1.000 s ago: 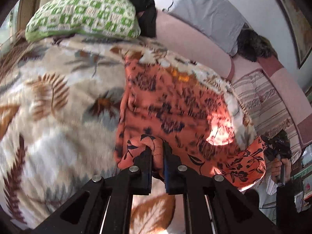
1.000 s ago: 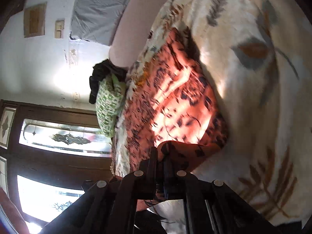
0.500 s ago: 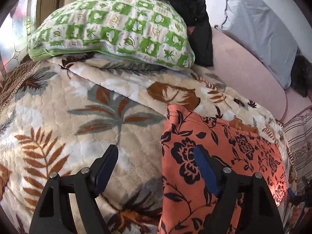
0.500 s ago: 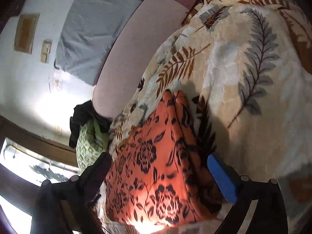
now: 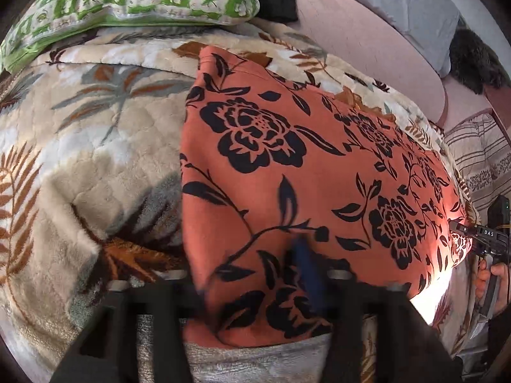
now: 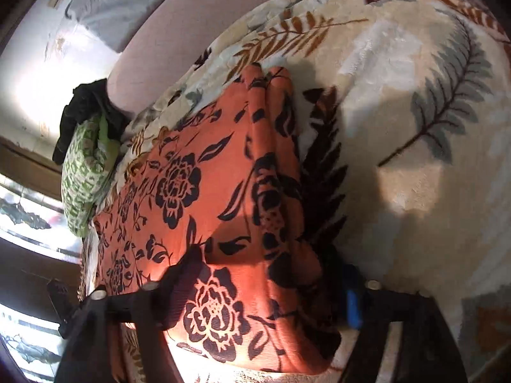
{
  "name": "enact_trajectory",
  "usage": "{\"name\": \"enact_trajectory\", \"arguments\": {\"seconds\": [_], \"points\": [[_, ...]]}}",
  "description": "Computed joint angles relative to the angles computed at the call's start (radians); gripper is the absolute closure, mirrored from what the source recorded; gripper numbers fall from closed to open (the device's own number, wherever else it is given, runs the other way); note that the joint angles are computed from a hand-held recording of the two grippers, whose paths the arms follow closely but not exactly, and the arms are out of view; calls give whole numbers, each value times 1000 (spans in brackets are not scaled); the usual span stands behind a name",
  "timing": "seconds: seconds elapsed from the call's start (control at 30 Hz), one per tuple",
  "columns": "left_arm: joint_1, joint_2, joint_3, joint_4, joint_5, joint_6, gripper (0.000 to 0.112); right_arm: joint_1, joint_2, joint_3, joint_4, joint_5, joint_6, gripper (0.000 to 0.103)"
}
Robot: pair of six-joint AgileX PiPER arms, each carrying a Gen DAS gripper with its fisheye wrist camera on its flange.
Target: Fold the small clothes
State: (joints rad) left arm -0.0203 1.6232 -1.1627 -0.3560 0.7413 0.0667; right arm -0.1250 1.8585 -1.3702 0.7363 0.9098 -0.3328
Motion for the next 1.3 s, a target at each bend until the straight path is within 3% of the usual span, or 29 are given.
{"name": "enact_trajectory", "arguments": {"seconds": [0.03, 0.1, 0.2, 0.33, 0.47, 0.5, 0.53, 0.6, 0.63, 0.67, 0.77, 0.83, 0.97, 1.1, 1.17, 1.3], "points": [[8, 10, -28, -9, 27, -7, 98, 29, 7, -37, -56, 31, 47, 83], [7, 7, -75, 21, 61, -27, 99, 80, -2, -84, -154, 56, 123, 83], [7, -89, -87, 25, 89, -13, 99, 57, -68, -87, -101, 80, 131, 83], [9, -279, -51, 36, 174, 3, 99, 25, -215, -54, -56, 172, 95, 83], [110, -494, 117, -86, 313, 112, 96, -59, -445, 169, -5, 251, 17, 83], [146, -520, 182, -129, 330, 162, 91, -94, -496, 253, 11, 265, -3, 83], [171, -534, 262, -159, 328, 203, 83, -123, -531, 337, 17, 270, -20, 78], [186, -492, 397, -117, 276, 224, 70, -153, -586, 516, -38, 203, -49, 61], [205, -501, 432, -126, 256, 247, 70, -183, -578, 597, -42, 178, -83, 25], [241, -529, 440, -165, 253, 282, 70, -231, -583, 660, -6, 170, -142, 22], [275, -557, 370, -143, 256, 249, 66, -338, -656, 658, 43, 208, -172, 22], [290, -542, 318, -152, 236, 266, 57, -336, -680, 598, 44, 188, -141, 22], [264, -452, 257, -177, 156, 283, 55, -189, -626, 442, 10, 87, -89, 22], [217, -348, 235, -167, 75, 269, 55, 27, -501, 325, -242, -81, 95, 23], [210, -311, 227, -183, 53, 279, 55, 78, -447, 306, -331, -111, 157, 37], [194, -256, 200, -183, 26, 270, 55, 90, -446, 355, -347, -146, 176, 40]]}}
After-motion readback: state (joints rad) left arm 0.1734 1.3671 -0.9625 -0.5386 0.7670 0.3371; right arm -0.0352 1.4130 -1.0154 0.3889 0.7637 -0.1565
